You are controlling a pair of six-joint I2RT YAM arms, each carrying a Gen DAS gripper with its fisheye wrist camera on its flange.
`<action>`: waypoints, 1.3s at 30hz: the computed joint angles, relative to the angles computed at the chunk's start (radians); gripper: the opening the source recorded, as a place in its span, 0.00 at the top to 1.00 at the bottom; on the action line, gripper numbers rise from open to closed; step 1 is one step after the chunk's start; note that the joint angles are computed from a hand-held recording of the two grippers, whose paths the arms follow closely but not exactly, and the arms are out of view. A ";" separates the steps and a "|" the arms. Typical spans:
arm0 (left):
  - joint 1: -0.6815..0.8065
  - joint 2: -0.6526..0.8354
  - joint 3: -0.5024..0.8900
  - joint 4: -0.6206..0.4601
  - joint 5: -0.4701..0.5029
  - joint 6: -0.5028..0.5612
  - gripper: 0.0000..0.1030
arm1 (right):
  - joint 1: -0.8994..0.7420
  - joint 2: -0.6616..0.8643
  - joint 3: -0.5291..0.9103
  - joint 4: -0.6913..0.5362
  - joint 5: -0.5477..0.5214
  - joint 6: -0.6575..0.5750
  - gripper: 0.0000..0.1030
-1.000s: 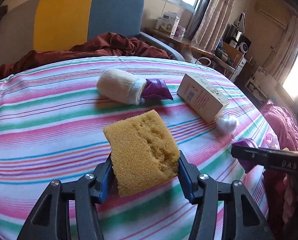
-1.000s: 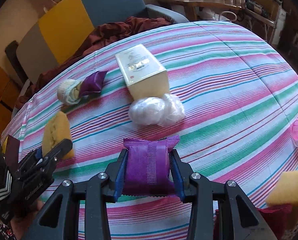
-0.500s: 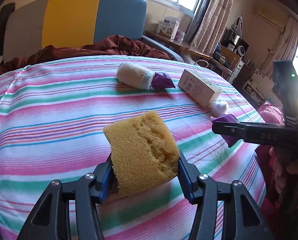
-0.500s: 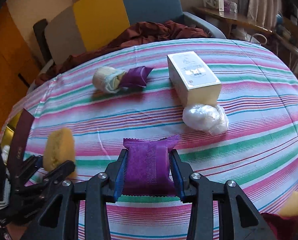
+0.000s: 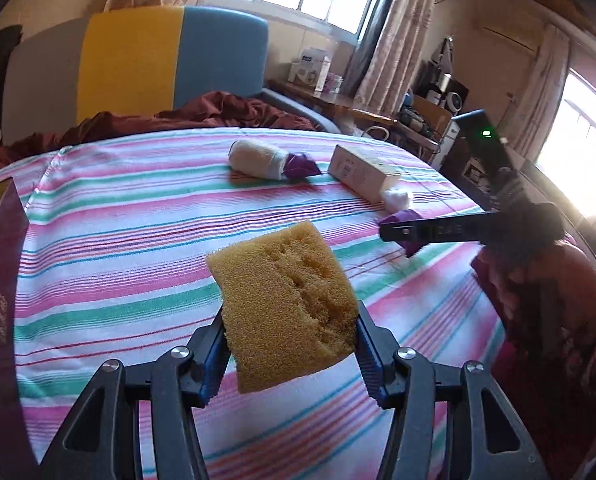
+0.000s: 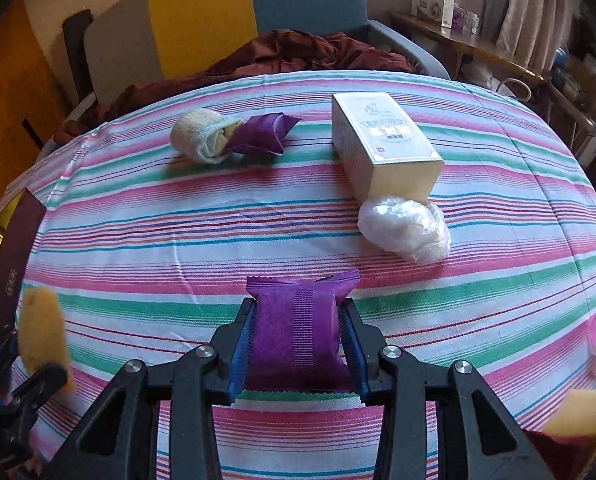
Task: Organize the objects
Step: 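Carry the yellow sponge into the gold tray and release it while the right tool carries the purple pouch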
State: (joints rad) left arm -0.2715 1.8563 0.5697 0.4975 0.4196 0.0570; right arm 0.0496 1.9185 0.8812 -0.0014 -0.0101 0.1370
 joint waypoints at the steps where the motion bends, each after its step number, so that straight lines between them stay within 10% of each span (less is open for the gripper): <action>1: 0.012 -0.024 -0.014 -0.010 0.017 0.011 0.46 | 0.003 -0.002 -0.001 0.002 0.002 -0.006 0.60; 27: 0.673 -0.072 0.191 -0.469 0.361 0.162 0.46 | 0.124 -0.021 -0.047 0.077 0.036 -0.097 0.60; 39: 0.802 0.162 0.582 -0.690 0.250 0.163 0.45 | 0.248 -0.068 -0.031 0.018 0.031 -0.082 0.60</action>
State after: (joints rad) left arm 0.5302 2.0182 1.1519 -0.1929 0.6696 0.2201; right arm 0.2973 1.8503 0.8498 0.0166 0.0206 0.0549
